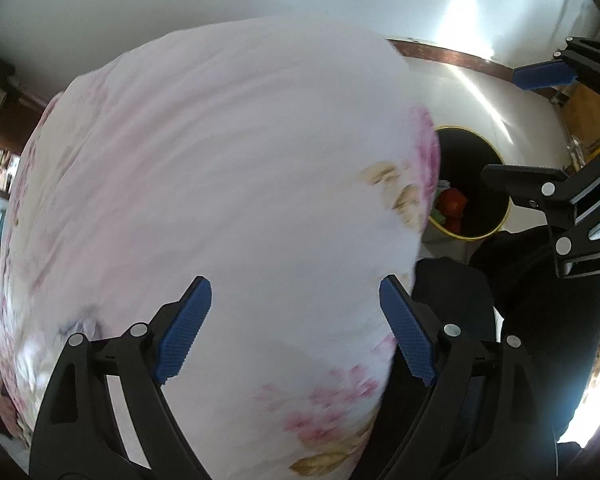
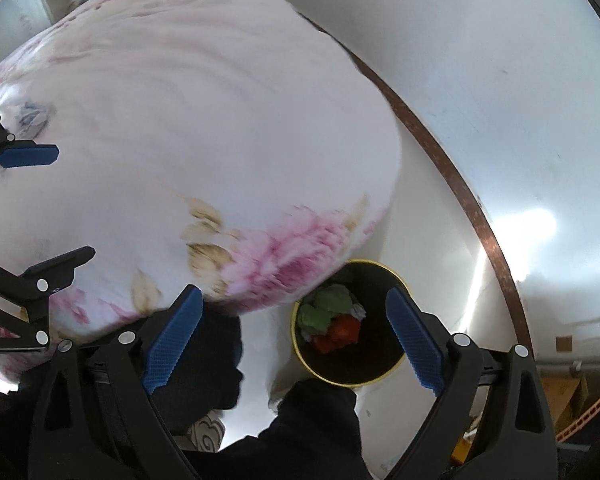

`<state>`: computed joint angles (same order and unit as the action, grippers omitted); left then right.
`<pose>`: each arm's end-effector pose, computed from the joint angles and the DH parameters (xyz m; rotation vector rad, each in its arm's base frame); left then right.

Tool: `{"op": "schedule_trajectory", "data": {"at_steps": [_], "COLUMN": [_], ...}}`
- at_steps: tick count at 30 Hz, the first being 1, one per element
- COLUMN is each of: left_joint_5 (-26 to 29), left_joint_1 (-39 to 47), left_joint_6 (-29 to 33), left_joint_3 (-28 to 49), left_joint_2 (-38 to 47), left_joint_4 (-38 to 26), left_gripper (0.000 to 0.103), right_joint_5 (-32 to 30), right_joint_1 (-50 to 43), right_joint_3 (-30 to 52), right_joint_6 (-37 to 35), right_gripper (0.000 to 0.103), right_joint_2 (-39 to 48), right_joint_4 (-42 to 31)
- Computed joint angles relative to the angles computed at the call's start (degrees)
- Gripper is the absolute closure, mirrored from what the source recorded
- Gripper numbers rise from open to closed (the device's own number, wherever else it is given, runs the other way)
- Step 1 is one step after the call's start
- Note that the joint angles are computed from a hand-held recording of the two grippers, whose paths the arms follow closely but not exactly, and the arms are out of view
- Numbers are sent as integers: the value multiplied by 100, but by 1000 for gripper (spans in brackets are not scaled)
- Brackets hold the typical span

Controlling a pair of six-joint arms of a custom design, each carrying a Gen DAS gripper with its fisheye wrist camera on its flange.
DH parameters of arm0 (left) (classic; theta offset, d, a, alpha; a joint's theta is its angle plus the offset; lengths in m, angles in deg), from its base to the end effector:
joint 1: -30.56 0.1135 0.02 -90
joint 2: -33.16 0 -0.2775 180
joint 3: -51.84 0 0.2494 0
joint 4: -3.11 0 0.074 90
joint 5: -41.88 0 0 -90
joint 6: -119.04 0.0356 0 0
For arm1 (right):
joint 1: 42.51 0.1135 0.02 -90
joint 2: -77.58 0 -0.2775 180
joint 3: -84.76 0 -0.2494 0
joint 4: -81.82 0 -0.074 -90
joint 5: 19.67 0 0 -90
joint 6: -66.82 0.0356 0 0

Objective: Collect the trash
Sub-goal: 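Move both tools back over the white sock and blue paper on the bed, then grasp the white black-cuffed sock with the left tool while the right tool grasps the crumpled blue paper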

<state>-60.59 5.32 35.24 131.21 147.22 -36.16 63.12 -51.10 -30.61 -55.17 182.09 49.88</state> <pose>0.3364 -0.1501 0.1204 0.7225 2.7271 0.2382 0.3122 -0.0426 0.1184 -0.5956 2.7370 0.0101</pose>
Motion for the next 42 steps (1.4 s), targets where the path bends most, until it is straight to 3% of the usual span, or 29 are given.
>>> {"op": "schedule_trajectory", "data": {"at_steps": [18,42], "left_joint_5": [101,531], "left_joint_1": [1575,3924], "left_joint_6": [242,1264], "left_joint_3": [-1191,-1623], "left_joint_2": [-916,-1207], "left_joint_4": [389,764], "left_gripper": [19,19], "right_joint_5": [321,750], "right_joint_1": [2226,4287], "right_joint_3": [542,2296], "right_joint_6": [875,1418], "right_gripper": [14,14], "right_joint_2": [78,1194], "right_joint_4": [-290,-1001]}}
